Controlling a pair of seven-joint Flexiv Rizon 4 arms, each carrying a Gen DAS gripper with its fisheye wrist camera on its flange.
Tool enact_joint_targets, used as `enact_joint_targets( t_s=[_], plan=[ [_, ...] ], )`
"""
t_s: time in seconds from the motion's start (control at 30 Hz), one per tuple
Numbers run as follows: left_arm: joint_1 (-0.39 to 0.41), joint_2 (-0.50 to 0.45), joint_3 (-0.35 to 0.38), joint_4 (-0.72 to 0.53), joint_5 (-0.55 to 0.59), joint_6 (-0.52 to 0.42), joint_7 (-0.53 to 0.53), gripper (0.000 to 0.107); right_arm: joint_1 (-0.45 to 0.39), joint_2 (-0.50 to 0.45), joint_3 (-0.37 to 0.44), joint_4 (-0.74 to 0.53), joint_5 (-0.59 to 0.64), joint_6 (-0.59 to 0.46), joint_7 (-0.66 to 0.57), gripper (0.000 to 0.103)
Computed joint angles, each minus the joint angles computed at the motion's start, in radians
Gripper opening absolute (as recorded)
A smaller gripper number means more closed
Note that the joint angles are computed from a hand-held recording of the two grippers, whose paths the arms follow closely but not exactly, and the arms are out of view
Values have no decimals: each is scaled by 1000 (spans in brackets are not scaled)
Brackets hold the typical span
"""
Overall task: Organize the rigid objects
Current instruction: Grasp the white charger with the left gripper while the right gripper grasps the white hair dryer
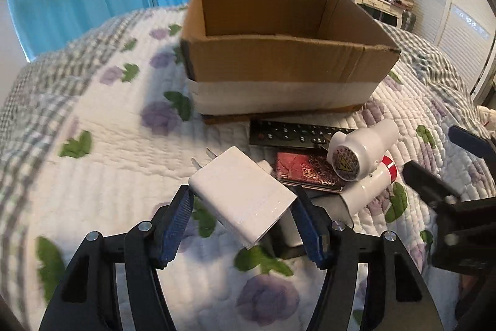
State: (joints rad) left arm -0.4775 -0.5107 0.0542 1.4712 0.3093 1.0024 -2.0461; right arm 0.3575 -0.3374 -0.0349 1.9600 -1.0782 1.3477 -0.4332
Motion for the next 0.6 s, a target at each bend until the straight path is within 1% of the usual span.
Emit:
enact_joint_targets(
  t_s=[0.07,0.17,0.23,0.3,0.37,0.47,0.6],
  plan=[
    [3,-4,4,0,-1,5,-9,65,-1,-17,17,-18,25,-1,-52,103],
    [8,-7,-1,4,-21,-4,-22,65,7,-49,48,-60,129,-43,-150,103],
    [20,-13,-2,8,-31,9,-23,65,20,-64,51,-77,192,-62,-165,103],
    [23,-17,5,11,-34,21,-37,65,35,-74,50,-91,255,-93,-150,103],
    [24,-25,23,3,-27,33,-59,65,44,-88,50,-104,311,-90,-127,103],
    [28,-27,23,-6,-27,41,-67,65,68,-100,33,-123,358,-109,-83,103],
    [21,-40,37,-41,-12,36,-84,65,74,-142,49,-192,450,-152,-67,103]
  ],
)
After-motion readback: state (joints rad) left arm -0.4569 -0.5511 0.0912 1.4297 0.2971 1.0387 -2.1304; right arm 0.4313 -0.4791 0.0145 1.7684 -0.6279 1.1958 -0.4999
